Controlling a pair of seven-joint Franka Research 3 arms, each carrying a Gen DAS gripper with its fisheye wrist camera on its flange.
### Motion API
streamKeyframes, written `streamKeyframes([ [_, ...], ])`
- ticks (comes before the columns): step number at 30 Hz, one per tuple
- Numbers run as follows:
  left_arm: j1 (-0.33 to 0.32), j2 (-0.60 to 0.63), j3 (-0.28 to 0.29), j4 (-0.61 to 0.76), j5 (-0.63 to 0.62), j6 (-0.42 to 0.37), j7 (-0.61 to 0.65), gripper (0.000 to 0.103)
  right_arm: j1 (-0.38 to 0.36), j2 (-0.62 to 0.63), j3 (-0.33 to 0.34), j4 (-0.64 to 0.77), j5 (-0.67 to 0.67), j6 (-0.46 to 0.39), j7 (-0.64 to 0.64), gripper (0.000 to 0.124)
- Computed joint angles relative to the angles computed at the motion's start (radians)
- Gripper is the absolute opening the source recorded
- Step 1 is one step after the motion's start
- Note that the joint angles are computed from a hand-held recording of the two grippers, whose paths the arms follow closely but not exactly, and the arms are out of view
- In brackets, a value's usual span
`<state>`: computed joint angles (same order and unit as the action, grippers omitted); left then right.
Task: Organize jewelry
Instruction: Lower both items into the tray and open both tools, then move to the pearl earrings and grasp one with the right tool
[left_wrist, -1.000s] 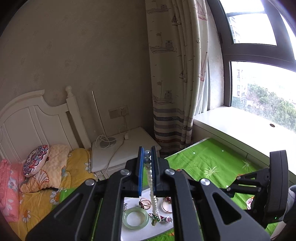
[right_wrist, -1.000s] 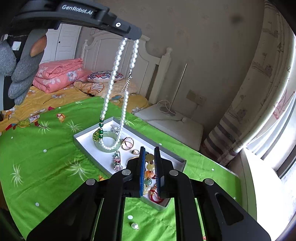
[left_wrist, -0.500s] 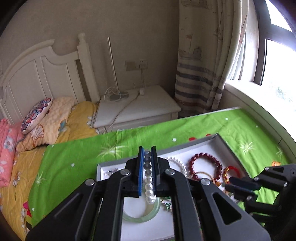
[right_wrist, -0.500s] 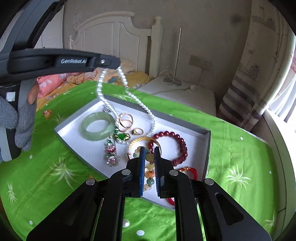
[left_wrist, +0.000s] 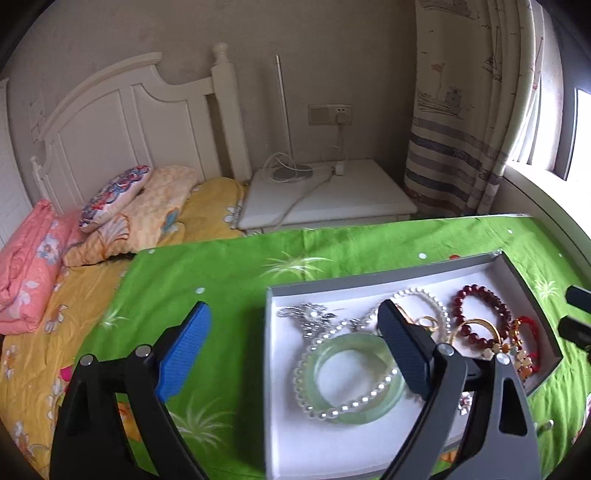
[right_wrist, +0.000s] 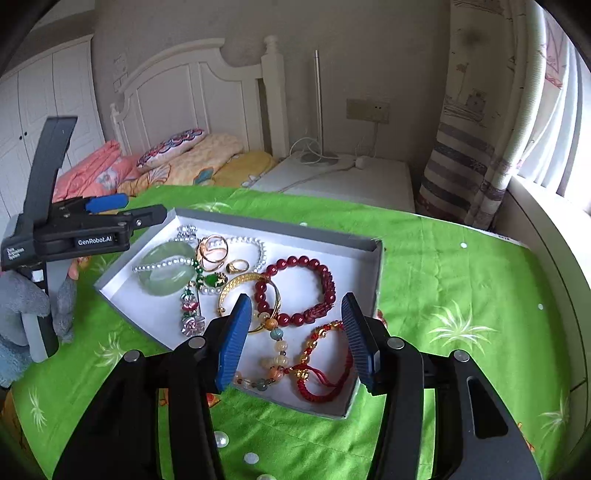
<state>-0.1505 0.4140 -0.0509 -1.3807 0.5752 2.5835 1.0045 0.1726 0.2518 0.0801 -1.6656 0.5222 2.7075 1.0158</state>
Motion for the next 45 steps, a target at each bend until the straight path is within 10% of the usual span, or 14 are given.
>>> streamKeyframes([
  [8,0.008,-0.247,0.015,-0.322,0.176,0.154,-0.202,0.101,-0.043,-0.149,0.001,-0.154,0.218,0.016,-0.202,0.051],
  [16,0.046,-0.391,-0.093,-0.573,-0.031,0.226,-0.063,0.101,-0.003,-0.281,-0.047,-0.377,0.149,0.015,-0.271,0.053],
  [25,-0.011,-0.417,-0.146,-0.672,-0.262,0.235,0.179,0.101,0.043,-0.31,-0.051,-0.448,0.031,-0.021,-0.325,0.052],
  [45,-0.045,-0.385,-0.148,-0.624,-0.06,0.103,0.099,0.101,0.031,-0.227,-0.039,-0.344,0.01,-0.097,-0.313,0.03],
])
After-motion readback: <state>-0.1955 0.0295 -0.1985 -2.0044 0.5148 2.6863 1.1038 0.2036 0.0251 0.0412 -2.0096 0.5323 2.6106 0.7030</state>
